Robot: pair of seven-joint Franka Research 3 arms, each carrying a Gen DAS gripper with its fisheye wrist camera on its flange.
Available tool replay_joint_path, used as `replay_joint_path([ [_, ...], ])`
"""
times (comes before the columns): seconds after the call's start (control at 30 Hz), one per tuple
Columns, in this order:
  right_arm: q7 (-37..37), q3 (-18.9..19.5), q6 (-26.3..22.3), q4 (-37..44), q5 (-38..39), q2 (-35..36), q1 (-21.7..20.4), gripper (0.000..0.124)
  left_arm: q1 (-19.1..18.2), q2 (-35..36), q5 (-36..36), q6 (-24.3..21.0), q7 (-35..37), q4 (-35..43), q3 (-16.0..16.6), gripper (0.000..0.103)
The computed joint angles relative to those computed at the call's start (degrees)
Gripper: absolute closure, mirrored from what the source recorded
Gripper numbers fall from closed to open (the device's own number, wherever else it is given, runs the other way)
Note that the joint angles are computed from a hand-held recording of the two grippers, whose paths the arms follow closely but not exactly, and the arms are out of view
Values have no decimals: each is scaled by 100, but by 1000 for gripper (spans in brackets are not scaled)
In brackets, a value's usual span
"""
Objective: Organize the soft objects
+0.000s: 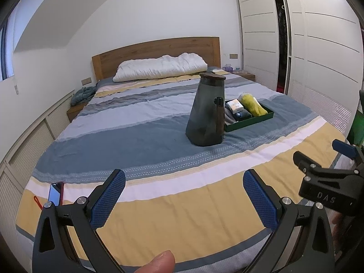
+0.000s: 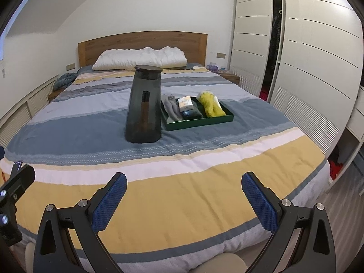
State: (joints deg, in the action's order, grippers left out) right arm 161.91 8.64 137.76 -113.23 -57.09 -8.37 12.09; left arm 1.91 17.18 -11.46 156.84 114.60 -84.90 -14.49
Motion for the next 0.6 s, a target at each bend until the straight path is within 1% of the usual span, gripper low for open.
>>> replay_joint_path([
  [0.13,34,11,-11,-19,-24,-31,-1,21,14,-10,-27,17,-3,-15,-3,2],
  [0.37,156,13,87,-166,-120,-137,-62,21,49,-36,-6,196,-43,-166,31,2],
  [0.47,198,19,146,-283,-148,-229,-116,21,54,-58,89,176,-179,-248,97,2],
  [0.6,250,39,96,-361,-108,-338,-202,21,79,-58,166,182,-373,-260,153,2],
])
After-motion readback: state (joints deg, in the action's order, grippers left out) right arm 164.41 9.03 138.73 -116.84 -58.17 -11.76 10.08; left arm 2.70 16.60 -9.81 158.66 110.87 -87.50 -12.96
